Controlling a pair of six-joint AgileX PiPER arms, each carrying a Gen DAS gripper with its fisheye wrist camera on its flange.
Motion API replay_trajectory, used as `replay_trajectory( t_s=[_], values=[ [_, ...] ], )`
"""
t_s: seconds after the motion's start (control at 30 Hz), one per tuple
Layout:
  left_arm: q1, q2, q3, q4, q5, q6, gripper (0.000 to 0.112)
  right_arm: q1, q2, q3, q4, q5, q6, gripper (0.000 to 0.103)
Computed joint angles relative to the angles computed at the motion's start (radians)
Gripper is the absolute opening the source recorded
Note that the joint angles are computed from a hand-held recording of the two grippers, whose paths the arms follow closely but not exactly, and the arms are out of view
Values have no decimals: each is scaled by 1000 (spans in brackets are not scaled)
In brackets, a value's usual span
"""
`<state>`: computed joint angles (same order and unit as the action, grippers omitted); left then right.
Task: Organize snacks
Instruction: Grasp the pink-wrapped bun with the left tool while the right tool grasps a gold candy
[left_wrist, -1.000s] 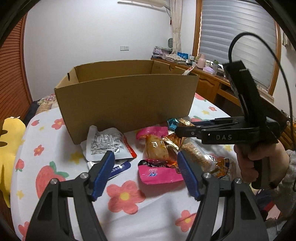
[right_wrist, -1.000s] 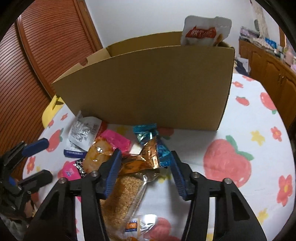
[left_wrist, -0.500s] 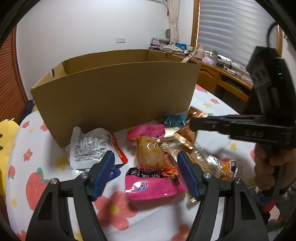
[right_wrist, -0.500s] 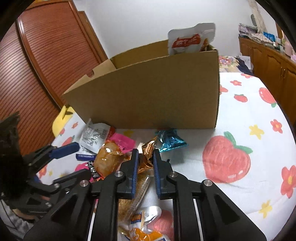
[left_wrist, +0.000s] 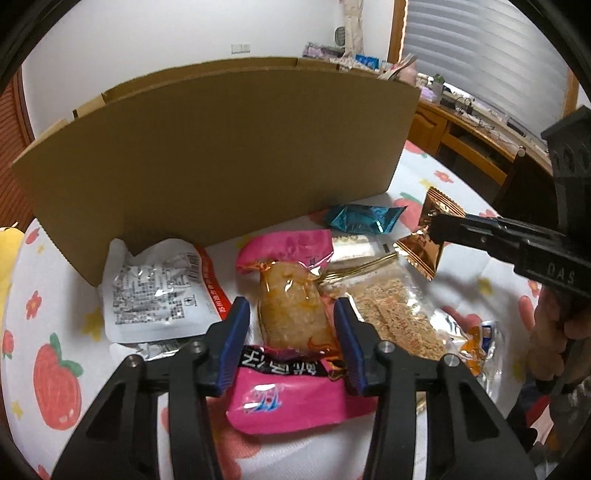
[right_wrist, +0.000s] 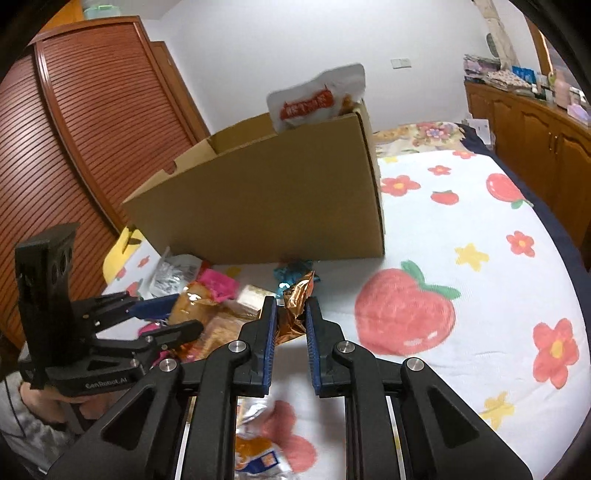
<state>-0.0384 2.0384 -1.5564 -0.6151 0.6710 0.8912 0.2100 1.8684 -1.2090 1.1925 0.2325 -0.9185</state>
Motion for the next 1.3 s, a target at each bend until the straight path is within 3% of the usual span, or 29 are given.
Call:
replay_trajectory(
  t_s=[0.13,0.3,0.5,0.7,0.97,1.17,1.3],
  values=[
    [-9,43,-64,39,38,-58,46,3,4,8,16,-18,-31,13],
    [-15,61,-86,48,33,-84,44,24,14,2,-133,-54,91,13],
    [-2,49,-52,-11,22,-21,38,10,18,7,-37,-40,5,13],
    [24,-33,63,-128,-31,111,38,13,15,16,13,-53,-49,13],
    [69,-120,98,-242,4,211,38,42,7,25,-52,-102,2,13],
    [99,-170,97,-293,36,257,38,57,-9,49,40,-139,-90,13],
    [118,-192,86,-318,55,280,38,72,-26,57,-97,-153,43,13]
  ],
)
